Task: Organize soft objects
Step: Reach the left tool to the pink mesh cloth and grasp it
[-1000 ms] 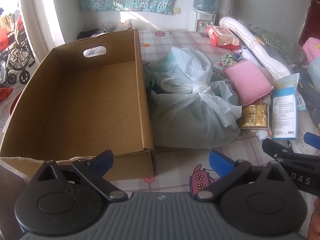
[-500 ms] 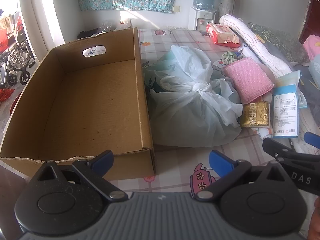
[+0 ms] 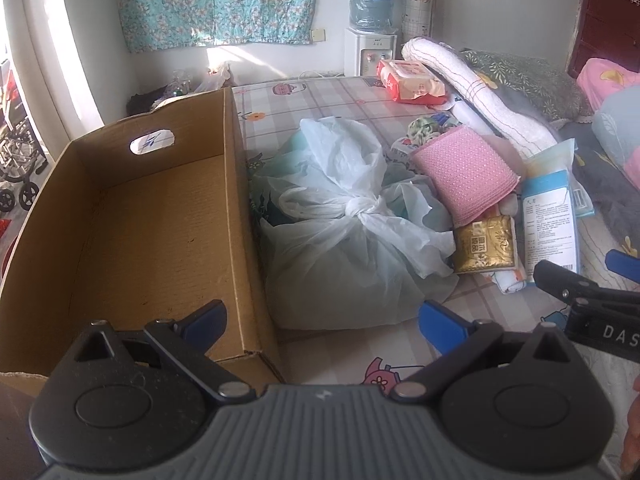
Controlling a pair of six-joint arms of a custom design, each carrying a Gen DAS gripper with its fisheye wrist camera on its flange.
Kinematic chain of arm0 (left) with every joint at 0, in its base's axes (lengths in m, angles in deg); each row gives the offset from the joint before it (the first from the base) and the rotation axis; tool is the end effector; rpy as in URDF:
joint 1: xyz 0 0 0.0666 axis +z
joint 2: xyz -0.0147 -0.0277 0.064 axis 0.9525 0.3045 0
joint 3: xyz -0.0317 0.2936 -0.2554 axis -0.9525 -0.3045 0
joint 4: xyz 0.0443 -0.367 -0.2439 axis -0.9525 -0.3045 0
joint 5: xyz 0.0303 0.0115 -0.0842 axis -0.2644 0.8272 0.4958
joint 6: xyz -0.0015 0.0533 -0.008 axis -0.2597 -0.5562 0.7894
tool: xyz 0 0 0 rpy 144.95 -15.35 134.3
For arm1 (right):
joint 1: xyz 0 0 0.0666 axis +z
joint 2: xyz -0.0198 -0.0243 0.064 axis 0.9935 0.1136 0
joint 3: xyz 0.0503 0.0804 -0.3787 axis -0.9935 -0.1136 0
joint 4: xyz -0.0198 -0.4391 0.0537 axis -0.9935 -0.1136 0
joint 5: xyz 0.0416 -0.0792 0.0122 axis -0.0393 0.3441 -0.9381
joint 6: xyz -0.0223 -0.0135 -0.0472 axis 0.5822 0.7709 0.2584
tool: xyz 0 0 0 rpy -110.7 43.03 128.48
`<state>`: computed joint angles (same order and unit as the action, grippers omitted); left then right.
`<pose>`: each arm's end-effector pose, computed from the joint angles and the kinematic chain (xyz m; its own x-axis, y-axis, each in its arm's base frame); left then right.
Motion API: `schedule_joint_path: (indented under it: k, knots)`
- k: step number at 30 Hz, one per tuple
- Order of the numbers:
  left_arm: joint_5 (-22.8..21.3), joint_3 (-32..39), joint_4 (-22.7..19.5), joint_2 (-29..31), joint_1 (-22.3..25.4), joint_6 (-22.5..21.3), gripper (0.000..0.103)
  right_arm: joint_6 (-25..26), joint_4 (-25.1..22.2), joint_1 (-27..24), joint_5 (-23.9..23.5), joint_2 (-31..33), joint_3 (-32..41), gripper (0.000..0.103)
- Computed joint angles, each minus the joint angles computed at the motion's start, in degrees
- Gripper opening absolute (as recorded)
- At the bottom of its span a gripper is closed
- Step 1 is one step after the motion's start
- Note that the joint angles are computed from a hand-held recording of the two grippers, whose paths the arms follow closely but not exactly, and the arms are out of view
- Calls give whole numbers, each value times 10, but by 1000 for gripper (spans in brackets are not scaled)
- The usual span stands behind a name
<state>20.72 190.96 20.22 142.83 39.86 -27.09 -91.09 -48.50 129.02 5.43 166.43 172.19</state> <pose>0.4993 -0.3147 0.5308 -0.6702 0.4000 -0.6252 0.4845 0.8739 0.0397 0.3524 0.3211 0.5255 -0.5313 0.2976 -0.7932 0.4131 0.9084 0.0641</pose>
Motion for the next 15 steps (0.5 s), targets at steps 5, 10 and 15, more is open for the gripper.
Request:
schedule_joint_path:
  k: [5,10,15]
  knots:
    - [47,10,56,13,-7,-40,103,82,82,-22,35,-44,-45,102]
    - [79,25,122,39,-18,-66,102,161,195,-58,36,-80,-80,102]
    - [113,71,126,90,-29,-53,91,215,281,-115,-43,-92,-97,101]
